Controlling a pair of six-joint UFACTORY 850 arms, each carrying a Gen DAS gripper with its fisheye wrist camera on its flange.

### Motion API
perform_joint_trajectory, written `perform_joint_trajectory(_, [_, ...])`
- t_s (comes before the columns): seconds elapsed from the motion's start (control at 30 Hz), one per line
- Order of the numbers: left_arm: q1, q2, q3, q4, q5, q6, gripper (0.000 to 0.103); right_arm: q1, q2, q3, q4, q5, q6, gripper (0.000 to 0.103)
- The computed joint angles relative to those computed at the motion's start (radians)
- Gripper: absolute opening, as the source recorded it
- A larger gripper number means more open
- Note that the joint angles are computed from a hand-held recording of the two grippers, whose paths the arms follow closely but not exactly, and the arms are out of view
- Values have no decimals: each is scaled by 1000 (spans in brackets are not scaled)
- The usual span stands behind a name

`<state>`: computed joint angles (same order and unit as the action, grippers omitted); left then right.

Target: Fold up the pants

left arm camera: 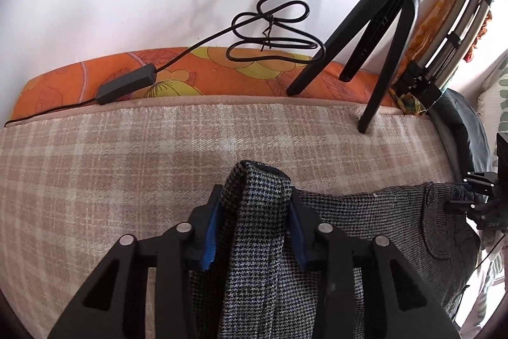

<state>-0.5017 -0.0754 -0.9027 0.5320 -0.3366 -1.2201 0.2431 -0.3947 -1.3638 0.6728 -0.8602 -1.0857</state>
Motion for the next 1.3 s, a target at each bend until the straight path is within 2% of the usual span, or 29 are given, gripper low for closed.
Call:
perform_joint_trajectory(0.17, [-12, 63, 36, 93, 39, -98, 26, -2, 82, 50, 47, 19, -38, 12])
perform_joint_trajectory(0.37, [-58, 157, 66, 271, 17, -278, 23, -19, 202, 113, 88, 26, -101, 11])
perform_joint_trajectory(0.63, [-191, 321, 105, 443, -107, -482, 22, -64, 389, 208, 116, -43, -169, 11])
perform_joint_trajectory(0.8, [-338, 407, 125, 515, -241, -589, 21, -71, 523, 308, 97, -43, -226, 11])
perform_joint_trajectory(1.07, [-640, 492, 174, 588, -516, -824, 21, -97, 743, 491, 61, -46, -336, 11])
perform_joint_trajectory(1.23, [-866, 477, 199, 581, -700, -975, 21, -113, 875, 625, 22, -45, -408, 11])
perform_joint_trajectory(1.3, [-942, 451, 203, 554, -748, -1026, 21, -119, 922, 683, -2, -42, -435, 11])
